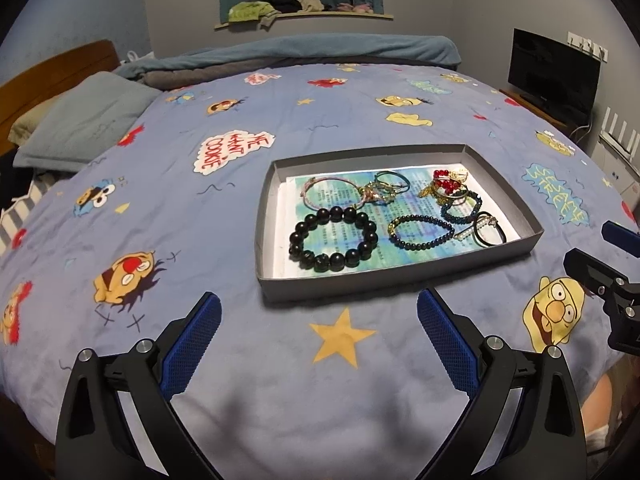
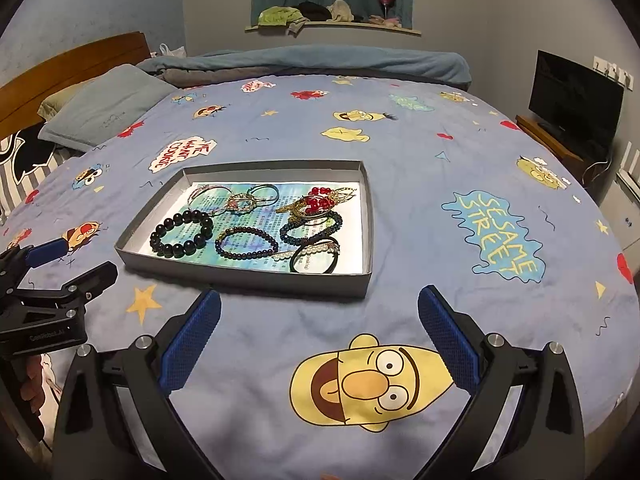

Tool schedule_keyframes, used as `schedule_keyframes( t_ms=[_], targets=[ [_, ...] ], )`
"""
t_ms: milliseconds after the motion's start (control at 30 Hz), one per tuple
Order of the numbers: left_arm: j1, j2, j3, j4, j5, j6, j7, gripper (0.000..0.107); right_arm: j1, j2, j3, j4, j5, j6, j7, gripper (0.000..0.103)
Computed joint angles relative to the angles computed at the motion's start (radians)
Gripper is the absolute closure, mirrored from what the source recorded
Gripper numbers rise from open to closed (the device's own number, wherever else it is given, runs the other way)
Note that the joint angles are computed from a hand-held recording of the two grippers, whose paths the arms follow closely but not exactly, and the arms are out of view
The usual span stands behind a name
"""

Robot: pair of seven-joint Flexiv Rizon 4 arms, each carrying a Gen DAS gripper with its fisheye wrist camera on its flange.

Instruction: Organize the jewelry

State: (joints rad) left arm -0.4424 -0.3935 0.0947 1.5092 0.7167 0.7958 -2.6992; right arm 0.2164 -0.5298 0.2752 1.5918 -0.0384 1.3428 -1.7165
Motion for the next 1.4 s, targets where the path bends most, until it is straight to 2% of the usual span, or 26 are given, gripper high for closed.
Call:
schedule_keyframes(
  t_ms=[1400],
  targets=[
    [0.001, -0.002, -0.003, 0.008, -0.032, 0.020, 0.035, 0.009, 0.001, 0.013, -0.003, 0.014, 0.000, 0.002, -0.004, 0.006]
  ],
)
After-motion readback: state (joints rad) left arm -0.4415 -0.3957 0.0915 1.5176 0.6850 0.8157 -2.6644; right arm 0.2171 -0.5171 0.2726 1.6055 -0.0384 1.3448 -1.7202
